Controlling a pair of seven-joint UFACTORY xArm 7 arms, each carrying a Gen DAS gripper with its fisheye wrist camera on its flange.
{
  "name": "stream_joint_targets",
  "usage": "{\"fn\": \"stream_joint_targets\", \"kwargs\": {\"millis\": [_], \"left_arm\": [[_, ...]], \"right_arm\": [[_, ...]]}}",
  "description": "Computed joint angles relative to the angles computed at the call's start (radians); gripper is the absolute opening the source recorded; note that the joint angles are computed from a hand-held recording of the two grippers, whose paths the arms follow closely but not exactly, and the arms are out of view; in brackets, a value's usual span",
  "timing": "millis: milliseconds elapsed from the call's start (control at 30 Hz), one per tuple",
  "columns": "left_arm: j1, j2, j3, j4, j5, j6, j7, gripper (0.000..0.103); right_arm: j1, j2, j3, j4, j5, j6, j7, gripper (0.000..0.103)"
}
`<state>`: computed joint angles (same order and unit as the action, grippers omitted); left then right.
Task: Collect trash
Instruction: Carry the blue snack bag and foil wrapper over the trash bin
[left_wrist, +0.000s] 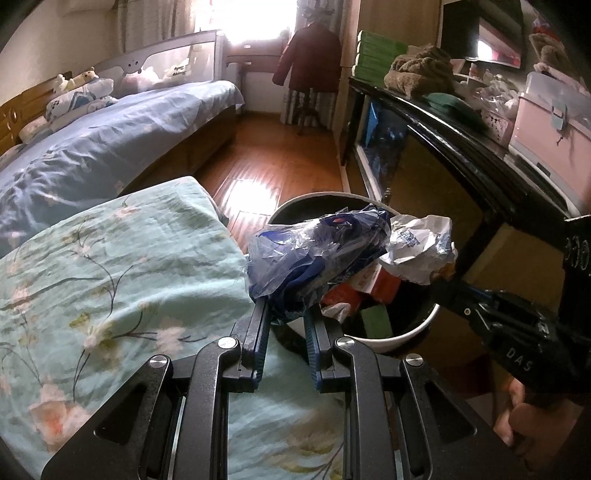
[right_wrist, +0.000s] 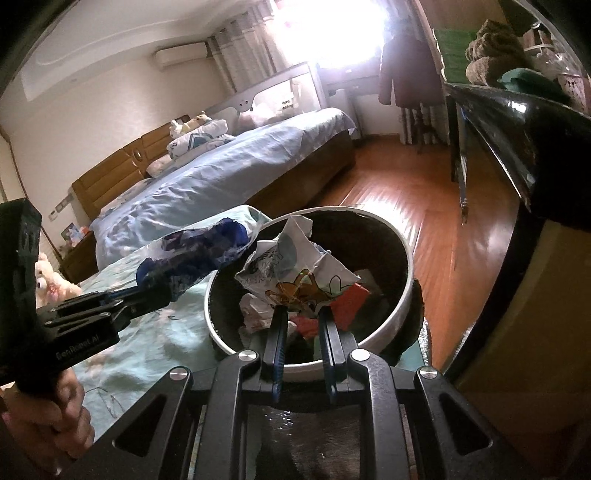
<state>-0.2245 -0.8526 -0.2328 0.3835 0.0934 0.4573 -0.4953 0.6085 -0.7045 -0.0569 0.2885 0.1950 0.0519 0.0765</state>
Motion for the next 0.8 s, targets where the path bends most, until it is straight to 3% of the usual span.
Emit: {"fn": "stream_joint_targets", "kwargs": {"millis": [800], "left_arm": [[0.011, 0.082, -0.013, 0.048, 0.021, -0.022, -0.010, 0.017]], "right_arm": [[-0.025, 0.061, -0.005, 0.047, -0.003, 0.002, -0.027, 0.017]]}}
